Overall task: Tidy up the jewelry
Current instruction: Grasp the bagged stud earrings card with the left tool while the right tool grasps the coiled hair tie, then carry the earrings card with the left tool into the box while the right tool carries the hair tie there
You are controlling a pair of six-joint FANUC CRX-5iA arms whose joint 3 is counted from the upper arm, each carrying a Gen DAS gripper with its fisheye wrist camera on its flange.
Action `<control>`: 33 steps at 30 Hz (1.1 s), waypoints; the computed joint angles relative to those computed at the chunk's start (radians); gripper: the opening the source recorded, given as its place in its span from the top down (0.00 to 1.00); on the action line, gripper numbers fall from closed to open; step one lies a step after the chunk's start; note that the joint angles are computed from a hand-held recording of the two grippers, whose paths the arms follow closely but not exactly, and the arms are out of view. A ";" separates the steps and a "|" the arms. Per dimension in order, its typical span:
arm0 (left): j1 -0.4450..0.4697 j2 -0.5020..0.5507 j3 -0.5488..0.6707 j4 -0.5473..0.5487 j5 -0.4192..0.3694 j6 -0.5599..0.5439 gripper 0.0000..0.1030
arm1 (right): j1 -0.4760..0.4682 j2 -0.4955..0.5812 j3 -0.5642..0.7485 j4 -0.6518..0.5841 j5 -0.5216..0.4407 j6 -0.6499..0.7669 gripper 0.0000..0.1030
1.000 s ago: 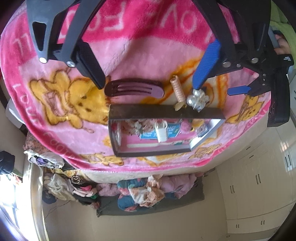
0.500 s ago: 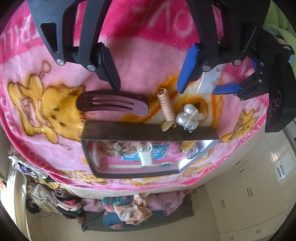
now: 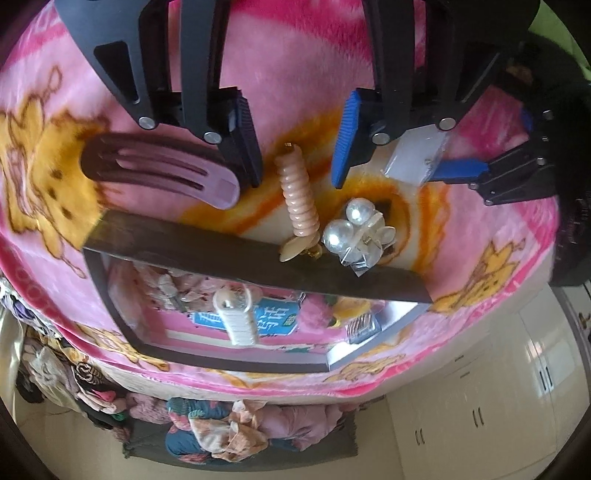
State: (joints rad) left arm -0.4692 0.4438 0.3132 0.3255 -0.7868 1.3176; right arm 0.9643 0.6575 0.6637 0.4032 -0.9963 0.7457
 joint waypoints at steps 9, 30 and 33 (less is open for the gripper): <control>0.013 -0.009 -0.017 0.034 0.002 -0.023 0.64 | -0.003 0.041 0.045 0.011 -0.029 -0.003 0.84; 0.015 -0.045 -0.026 0.017 0.039 -0.031 0.65 | 0.039 -0.167 -0.281 0.190 0.165 -0.298 0.84; 0.019 -0.042 -0.012 0.009 0.048 -0.019 0.65 | 0.041 -0.174 -0.287 0.210 0.168 -0.313 0.84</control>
